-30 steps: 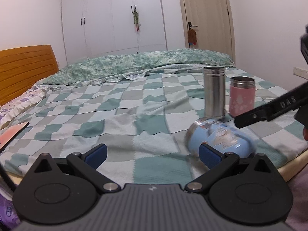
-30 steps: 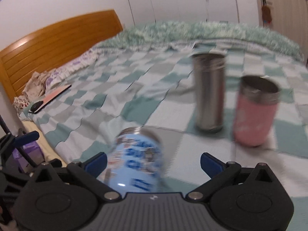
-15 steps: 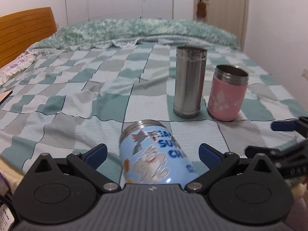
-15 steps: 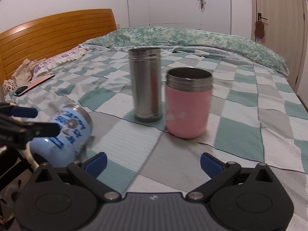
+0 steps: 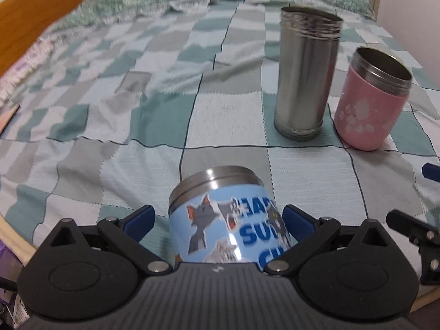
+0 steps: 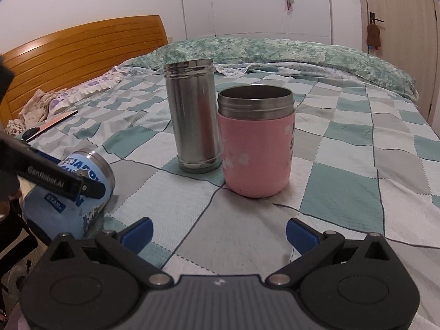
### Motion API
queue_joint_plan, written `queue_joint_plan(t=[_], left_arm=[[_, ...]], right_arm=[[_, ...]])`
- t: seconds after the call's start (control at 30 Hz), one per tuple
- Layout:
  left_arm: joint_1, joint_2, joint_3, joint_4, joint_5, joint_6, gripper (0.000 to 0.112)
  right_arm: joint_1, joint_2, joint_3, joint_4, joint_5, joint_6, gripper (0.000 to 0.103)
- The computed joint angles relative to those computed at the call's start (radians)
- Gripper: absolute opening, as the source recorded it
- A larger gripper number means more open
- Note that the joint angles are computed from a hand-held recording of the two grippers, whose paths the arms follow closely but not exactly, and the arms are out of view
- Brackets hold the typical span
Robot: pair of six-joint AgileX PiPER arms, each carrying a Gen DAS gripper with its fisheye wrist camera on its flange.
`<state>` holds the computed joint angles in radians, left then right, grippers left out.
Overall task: Flip cup upright
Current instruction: 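Grasp the blue tumbler with the left gripper and stand it upright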
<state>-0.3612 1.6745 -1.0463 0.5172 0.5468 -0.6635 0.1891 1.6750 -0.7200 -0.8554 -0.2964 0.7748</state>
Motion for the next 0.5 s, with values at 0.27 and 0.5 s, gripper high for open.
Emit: queue_joint_plan(t=[0.27, 0.5], left_arm=[[0.049, 0.059, -0.109, -0.215, 0.09, 0.25, 0.091], [0.063, -0.067, 0.098, -0.141, -0.16, 0.207, 0.09]], right_arm=[[0.004, 0.03, -0.039, -0.019, 0.027, 0.018, 0.103], [0.014, 0.038, -0.038, 0.058, 0.033, -0.025, 0.103]])
